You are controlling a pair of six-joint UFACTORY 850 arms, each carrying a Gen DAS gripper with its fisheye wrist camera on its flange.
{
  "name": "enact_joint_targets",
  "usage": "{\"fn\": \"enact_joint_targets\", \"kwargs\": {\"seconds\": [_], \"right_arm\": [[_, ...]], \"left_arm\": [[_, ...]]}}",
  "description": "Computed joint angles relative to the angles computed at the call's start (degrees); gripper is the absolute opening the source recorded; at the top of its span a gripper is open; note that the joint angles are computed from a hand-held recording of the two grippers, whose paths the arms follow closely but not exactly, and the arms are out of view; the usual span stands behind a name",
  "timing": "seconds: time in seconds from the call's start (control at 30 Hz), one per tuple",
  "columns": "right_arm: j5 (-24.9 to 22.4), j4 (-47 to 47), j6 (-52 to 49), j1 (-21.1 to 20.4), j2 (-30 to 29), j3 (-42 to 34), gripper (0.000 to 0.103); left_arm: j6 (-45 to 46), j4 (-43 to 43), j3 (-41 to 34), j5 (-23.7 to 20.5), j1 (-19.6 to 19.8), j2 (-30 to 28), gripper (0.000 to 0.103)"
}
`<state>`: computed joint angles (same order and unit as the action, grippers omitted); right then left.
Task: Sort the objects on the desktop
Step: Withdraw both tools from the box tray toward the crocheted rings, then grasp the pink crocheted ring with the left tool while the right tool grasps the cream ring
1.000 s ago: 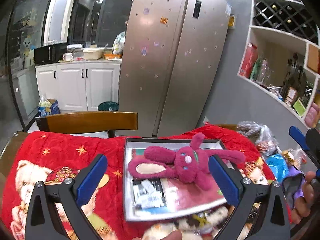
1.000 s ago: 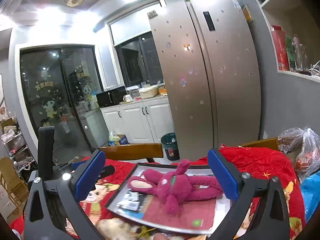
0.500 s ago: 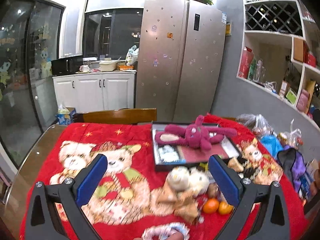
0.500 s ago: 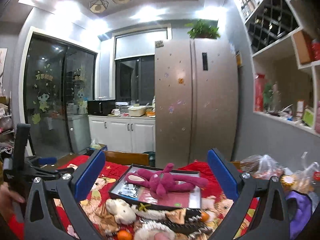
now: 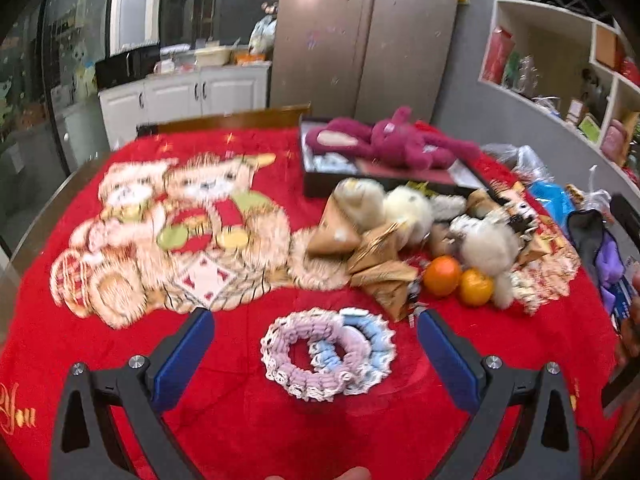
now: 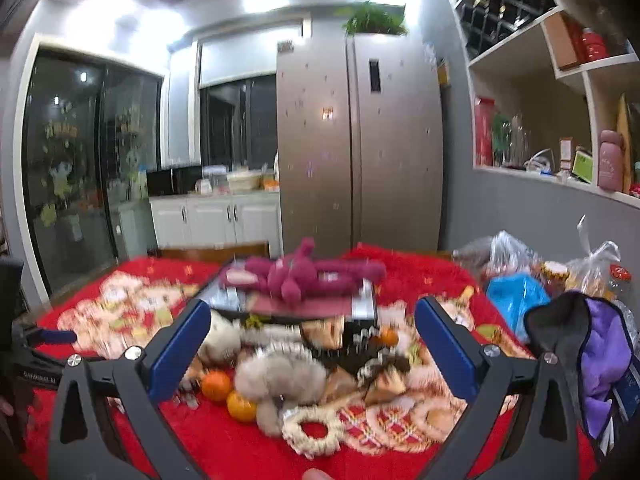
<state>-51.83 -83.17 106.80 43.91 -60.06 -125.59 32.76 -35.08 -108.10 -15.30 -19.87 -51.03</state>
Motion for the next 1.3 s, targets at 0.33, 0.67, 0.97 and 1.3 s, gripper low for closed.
{"fn": "enact_joint_targets", "kwargs": {"seconds": [0.33, 0.67, 0.97, 1.3], "right_arm": [[5.1, 8.7, -5.5, -1.9, -2.5, -1.2, 0.103], [8.6, 17.7, -9.1, -3.6, -4.6, -2.7, 0.103], [13.6, 24.9, -14.6, -4.8, -6.3, -4.9, 0.103], [15.8, 43.2, -23.5, -7.4, -8.3, -7.3, 0.073]], "left_arm": [[-20.0, 21.0, -4.4, -1.7, -0.4, -4.6, 0.103], [-14.7, 15.9, -7.4, -5.4, 0.0, -7.3, 0.103], [-23.5, 27.0, -9.1, -6.3, -1.0, -8.3, 0.103], [-23.1, 26.5, -9.1, -6.4, -1.0, -8.3, 0.103]]}}
